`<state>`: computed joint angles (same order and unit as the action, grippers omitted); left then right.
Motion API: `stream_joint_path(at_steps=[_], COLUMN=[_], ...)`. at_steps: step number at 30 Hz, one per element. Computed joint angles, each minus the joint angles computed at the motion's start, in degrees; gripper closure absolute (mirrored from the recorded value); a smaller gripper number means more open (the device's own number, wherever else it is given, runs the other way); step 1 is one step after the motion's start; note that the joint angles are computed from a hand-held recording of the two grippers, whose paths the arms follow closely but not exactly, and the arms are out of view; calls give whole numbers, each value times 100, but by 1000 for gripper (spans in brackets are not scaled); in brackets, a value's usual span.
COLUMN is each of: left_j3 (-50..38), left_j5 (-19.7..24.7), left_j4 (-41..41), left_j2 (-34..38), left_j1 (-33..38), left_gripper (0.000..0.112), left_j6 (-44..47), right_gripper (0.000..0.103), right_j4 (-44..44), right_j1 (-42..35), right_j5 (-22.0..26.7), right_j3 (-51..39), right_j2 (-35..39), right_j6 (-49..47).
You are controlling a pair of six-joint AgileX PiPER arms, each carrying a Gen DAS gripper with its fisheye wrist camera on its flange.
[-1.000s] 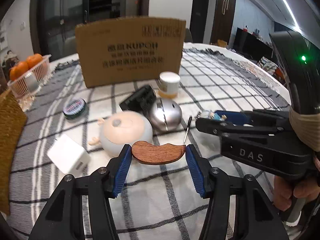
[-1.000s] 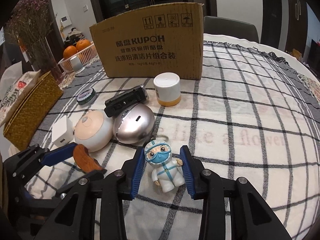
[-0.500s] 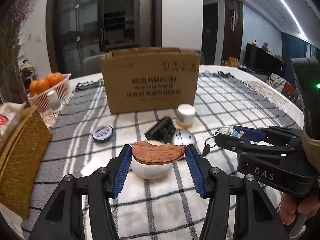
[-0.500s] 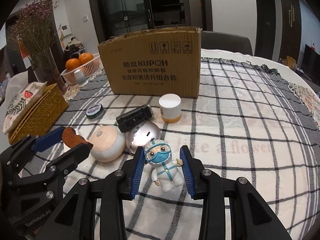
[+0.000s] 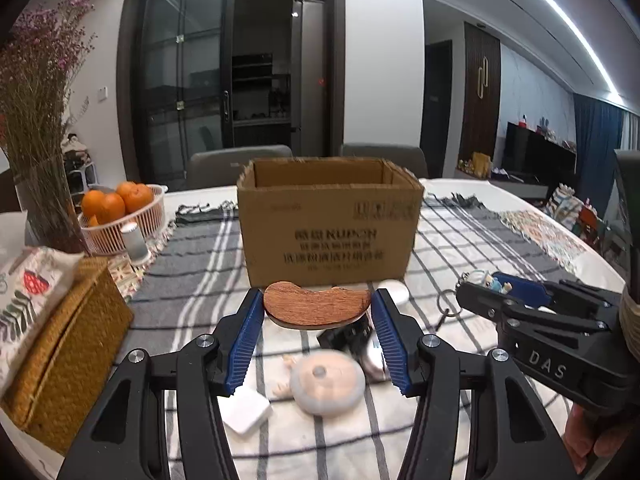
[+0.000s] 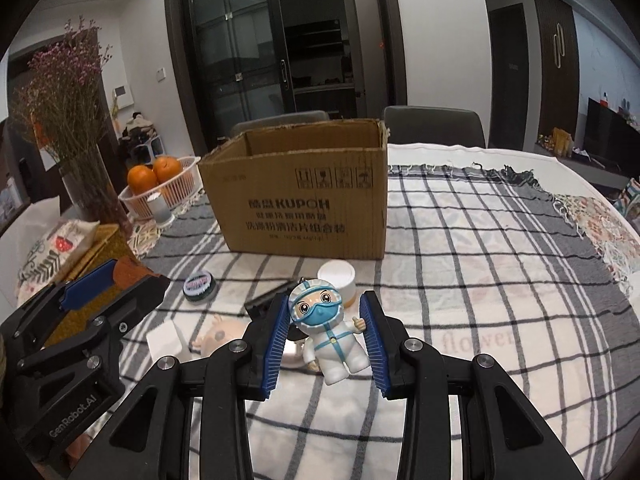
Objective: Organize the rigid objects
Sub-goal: 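Lift the wooden piece with the left tool while the right tool carries the figure over the box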
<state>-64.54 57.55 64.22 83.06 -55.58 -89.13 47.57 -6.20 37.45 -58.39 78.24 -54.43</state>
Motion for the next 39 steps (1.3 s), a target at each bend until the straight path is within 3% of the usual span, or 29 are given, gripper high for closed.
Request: stream_joint_path(at_steps=[22,32,39], left_j3=[-1238,-2331,-3258], left_j5=[-605,-667,-798], left_j4=[-76,-896,-1879], left_j2=[170,651,1107], left_j1=[1131,1713,2192], left_gripper=[58,58,58], left_j6=[1434,2599,3755], right_gripper=[65,65,65], right_j4=[-388,-943,-1385], right_j1=[508,722,786], right_j5=[-230,145,777], right_j3=[-1706,-2948,-4193], right_j2=[713,1379,2083], right_j6=[1322,2052,2724])
